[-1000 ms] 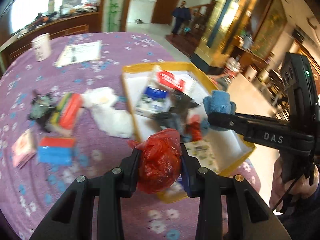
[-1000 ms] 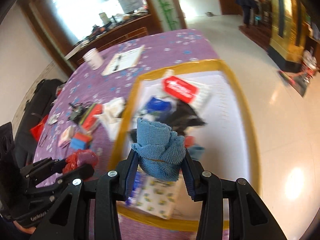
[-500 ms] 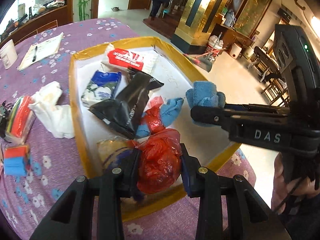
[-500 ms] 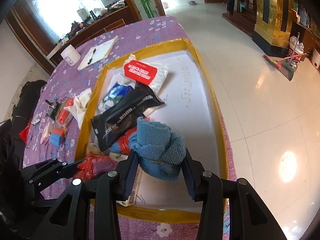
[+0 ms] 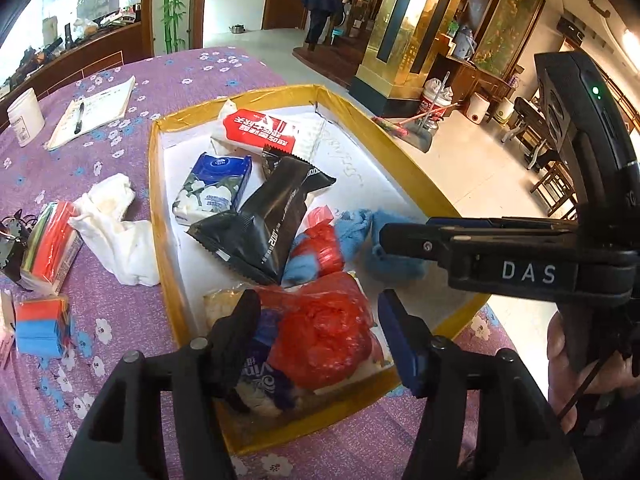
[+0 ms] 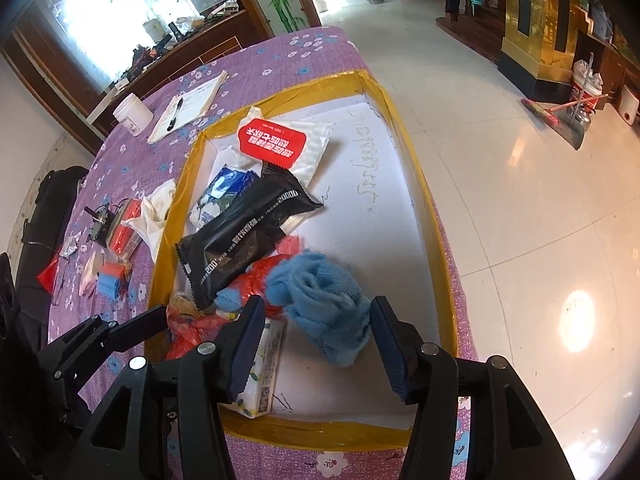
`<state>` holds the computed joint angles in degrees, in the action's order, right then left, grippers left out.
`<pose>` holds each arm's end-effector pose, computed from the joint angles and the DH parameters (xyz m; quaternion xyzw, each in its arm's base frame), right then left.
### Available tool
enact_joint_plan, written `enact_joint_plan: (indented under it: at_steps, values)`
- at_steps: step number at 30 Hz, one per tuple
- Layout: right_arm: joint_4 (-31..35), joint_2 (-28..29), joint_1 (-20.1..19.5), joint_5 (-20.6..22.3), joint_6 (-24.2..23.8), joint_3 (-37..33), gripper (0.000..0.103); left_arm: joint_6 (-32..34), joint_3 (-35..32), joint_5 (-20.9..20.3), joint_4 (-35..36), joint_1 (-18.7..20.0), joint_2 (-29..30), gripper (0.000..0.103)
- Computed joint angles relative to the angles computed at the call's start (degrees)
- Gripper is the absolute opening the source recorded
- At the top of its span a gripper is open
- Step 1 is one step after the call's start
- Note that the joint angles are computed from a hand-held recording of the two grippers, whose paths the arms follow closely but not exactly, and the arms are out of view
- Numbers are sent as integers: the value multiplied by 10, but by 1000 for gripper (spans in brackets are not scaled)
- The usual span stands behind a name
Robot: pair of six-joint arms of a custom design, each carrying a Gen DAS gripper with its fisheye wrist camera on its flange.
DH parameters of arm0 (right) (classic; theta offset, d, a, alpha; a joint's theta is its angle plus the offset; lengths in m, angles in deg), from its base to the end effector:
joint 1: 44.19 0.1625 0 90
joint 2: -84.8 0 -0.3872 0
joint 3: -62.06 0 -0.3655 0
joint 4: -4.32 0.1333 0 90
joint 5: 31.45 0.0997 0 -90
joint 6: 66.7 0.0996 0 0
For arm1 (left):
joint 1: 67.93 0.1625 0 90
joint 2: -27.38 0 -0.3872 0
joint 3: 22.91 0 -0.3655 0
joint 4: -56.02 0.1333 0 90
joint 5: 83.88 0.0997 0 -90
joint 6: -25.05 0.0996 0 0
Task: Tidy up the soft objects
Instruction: 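Carry both items into the white tray and release them, then withdraw both tools from the tray back over the table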
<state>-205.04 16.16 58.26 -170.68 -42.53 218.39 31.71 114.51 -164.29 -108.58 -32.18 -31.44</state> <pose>0.1157 -0.2558 0.1549 -0.2024 -0.8585 0.3614 0.3025 -0.2089 -0.3351 0.0306 0.5073 0.8570 -0.0019 0.0905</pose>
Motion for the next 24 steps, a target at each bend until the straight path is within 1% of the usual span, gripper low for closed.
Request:
enact_joint_plan:
  at_steps: [6, 9, 11, 17, 24]
  values:
    - [-30, 17, 30, -25, 0, -11, 59, -1, 4, 4, 6, 6, -23, 60]
    - [-36, 31, 44, -27, -6, -25, 59, -1, 8, 9, 13, 16, -43, 60]
    - [-38, 42, 51, -23, -13, -36, 59, -1, 10, 13, 18, 23, -56, 60]
    - [-15, 78, 63, -3, -29, -76, 59, -7, 17, 32, 34, 49, -100, 60]
    - [16, 119, 74, 19, -46, -126, 59, -16, 16, 64, 53, 105, -147, 61]
